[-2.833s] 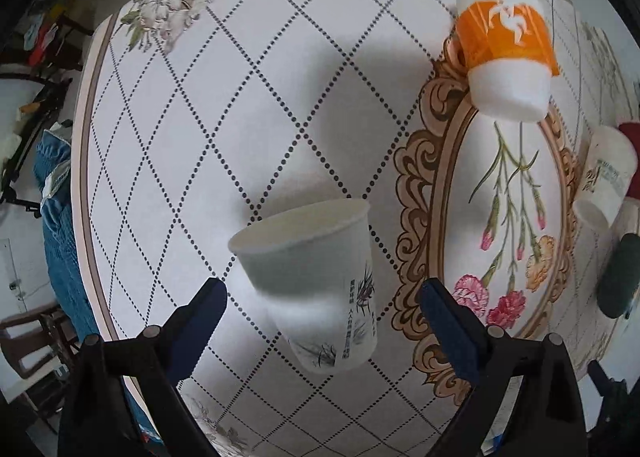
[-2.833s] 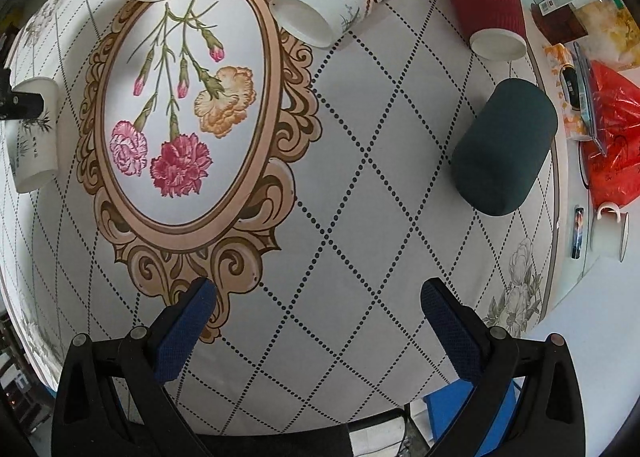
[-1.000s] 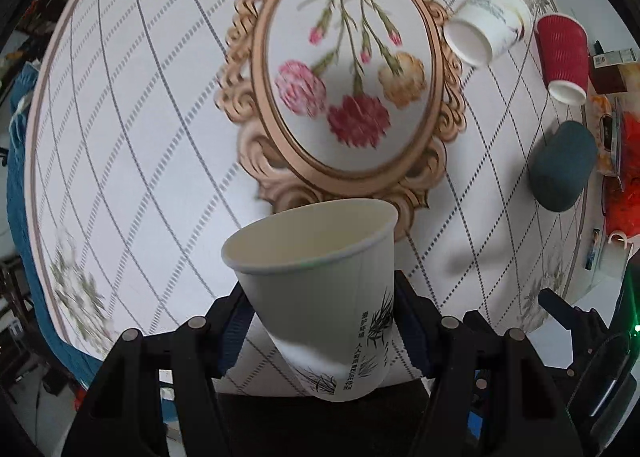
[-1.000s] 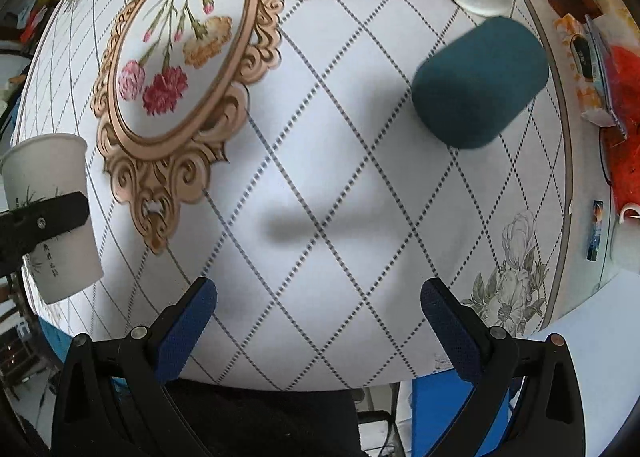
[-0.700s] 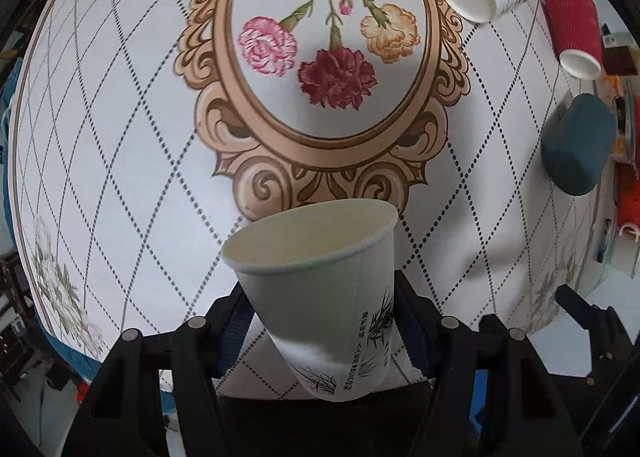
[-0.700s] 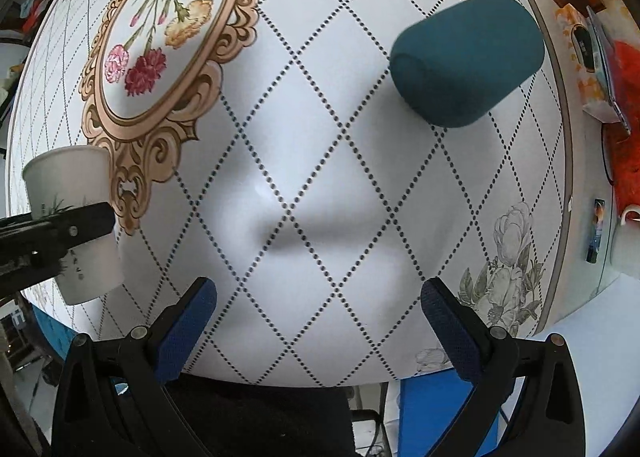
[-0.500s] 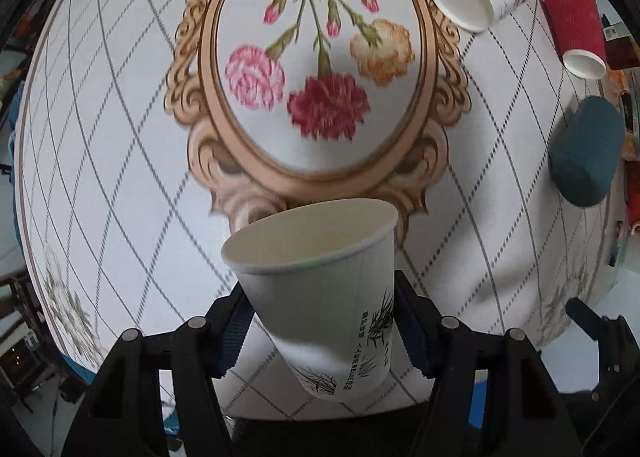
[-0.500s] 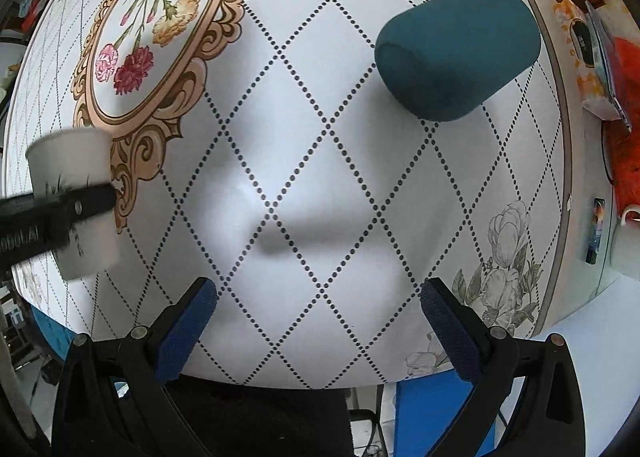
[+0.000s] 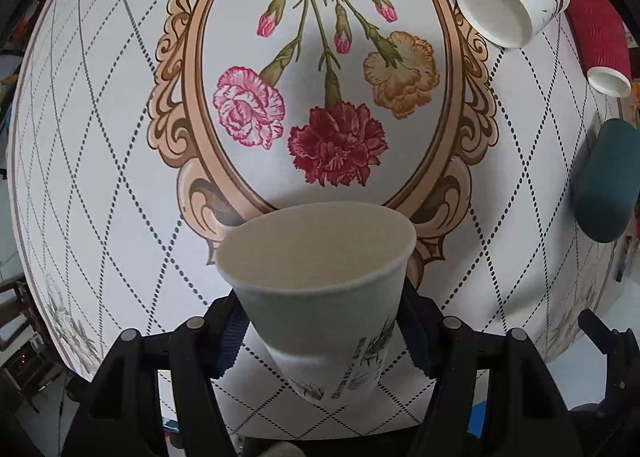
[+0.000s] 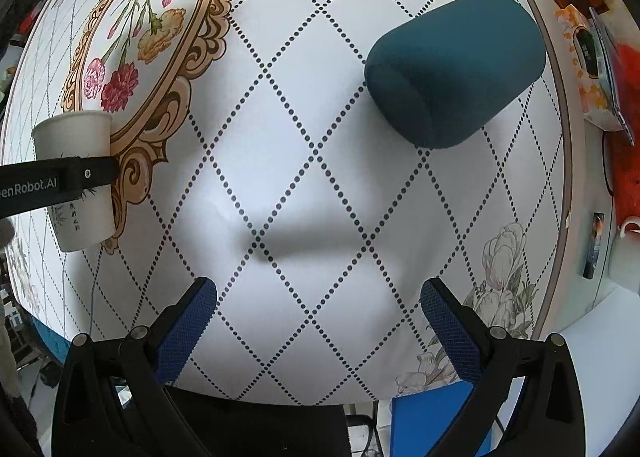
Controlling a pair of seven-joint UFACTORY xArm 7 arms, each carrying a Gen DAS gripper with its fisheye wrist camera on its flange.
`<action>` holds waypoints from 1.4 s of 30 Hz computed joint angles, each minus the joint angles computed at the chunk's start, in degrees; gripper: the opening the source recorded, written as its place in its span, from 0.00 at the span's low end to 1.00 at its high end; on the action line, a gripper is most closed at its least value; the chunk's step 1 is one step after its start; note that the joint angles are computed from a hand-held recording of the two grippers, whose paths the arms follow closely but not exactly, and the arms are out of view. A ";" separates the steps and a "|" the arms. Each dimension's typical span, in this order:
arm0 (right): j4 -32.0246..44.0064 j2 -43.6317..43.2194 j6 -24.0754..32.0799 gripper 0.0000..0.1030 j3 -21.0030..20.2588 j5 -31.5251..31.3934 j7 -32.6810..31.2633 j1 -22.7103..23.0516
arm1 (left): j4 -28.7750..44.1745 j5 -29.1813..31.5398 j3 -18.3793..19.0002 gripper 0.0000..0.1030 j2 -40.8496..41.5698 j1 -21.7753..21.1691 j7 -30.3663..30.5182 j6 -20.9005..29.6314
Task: Flip cup upside down
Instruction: 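Rotate the right gripper to turn the held white cup over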
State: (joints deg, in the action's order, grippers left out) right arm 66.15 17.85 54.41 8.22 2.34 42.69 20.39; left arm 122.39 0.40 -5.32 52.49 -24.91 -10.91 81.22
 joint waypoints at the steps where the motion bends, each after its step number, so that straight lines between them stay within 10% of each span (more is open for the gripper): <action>1: -0.29 -0.19 -0.09 1.00 -0.02 0.03 -0.07 -0.05 | 2.07 -0.03 0.05 0.63 1.20 0.21 0.31 0.36; 4: -0.19 -0.09 -0.07 1.00 -0.09 0.01 -0.21 -0.15 | 3.89 -0.29 -0.07 0.66 2.23 -0.13 0.53 0.60; 7: 0.13 0.46 -0.28 1.00 -0.42 0.20 -1.42 -0.91 | 4.56 -1.15 -0.38 0.90 2.27 0.10 0.59 0.72; 12: 0.25 -0.11 -1.30 1.00 -0.40 1.64 -2.94 -1.90 | 10.91 -2.14 -0.09 0.91 3.62 0.54 -0.54 3.21; 19: -0.13 -1.29 -9.65 0.99 1.39 9.65 -7.44 -3.33 | -5.78 -0.55 2.24 0.91 -11.16 3.43 -6.17 -6.65; 26: 15.89 10.13 -7.90 0.85 2.83 14.17 -8.09 -1.99 | -22.80 3.29 2.65 0.91 -21.73 6.61 -11.26 -12.04; 34: 25.52 16.27 -1.22 0.61 1.24 8.70 -3.37 1.94 | -32.26 3.43 1.27 0.91 -26.43 9.54 -8.48 -14.55; 42: 30.77 19.10 3.14 0.60 0.36 3.59 -2.99 4.70 | -35.15 2.88 0.91 0.91 -28.09 10.45 -6.04 -17.00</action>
